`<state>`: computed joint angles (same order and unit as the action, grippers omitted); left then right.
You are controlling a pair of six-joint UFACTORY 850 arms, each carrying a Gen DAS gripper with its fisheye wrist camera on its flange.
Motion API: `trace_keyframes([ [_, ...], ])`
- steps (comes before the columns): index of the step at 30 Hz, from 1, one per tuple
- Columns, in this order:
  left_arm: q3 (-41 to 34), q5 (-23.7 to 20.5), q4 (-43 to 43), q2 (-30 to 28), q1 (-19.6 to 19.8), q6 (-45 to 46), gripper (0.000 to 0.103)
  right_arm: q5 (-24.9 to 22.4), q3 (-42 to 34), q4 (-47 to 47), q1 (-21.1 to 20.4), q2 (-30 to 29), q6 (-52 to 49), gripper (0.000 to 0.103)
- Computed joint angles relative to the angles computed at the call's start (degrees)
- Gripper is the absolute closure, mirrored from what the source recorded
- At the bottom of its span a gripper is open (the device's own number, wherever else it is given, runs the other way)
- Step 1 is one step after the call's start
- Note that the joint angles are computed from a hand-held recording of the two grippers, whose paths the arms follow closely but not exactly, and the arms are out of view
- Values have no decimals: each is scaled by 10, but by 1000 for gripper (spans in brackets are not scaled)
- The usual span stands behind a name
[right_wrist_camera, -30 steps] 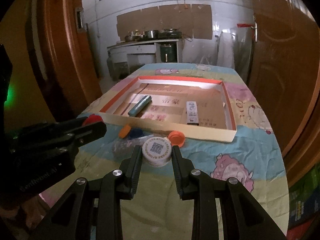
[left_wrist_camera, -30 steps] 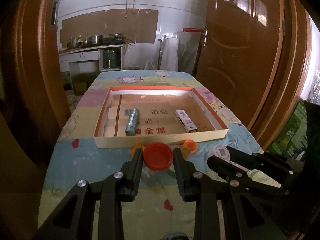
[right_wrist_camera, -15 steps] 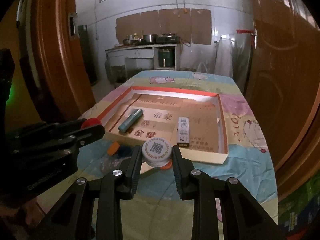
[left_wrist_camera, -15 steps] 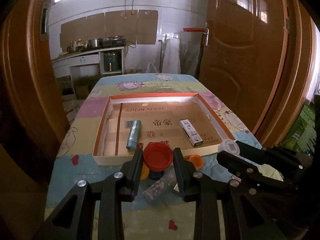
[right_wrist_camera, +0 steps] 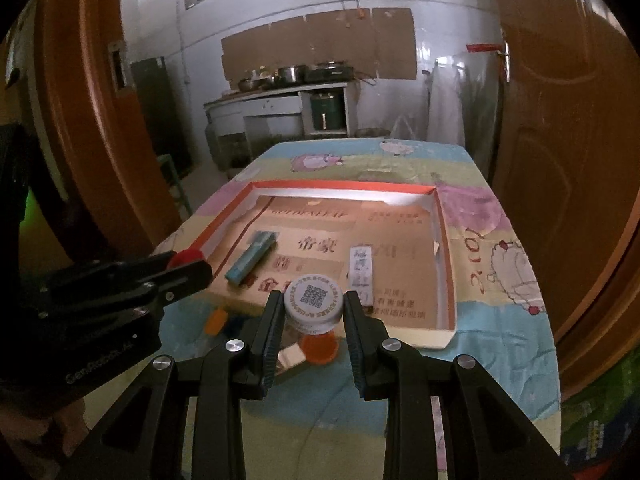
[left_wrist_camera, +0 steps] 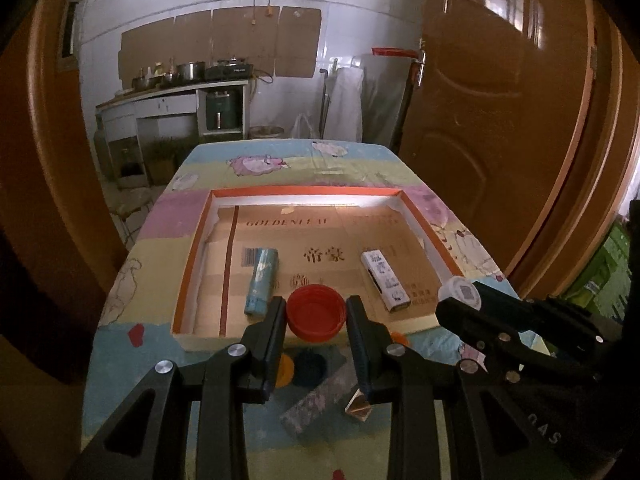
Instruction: Organize rigid objects
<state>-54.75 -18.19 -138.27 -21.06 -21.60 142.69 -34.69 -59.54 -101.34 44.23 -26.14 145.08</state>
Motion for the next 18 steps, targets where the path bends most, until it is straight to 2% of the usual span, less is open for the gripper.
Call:
trace_keyframes([
  [11, -86, 40, 102, -53, -8, -99, 72, 38, -27, -10, -47, -12, -12, 73],
  [18, -153, 66, 217, -99, -13, -211, 72, 65, -48, -19, -80, -27, -26, 72],
])
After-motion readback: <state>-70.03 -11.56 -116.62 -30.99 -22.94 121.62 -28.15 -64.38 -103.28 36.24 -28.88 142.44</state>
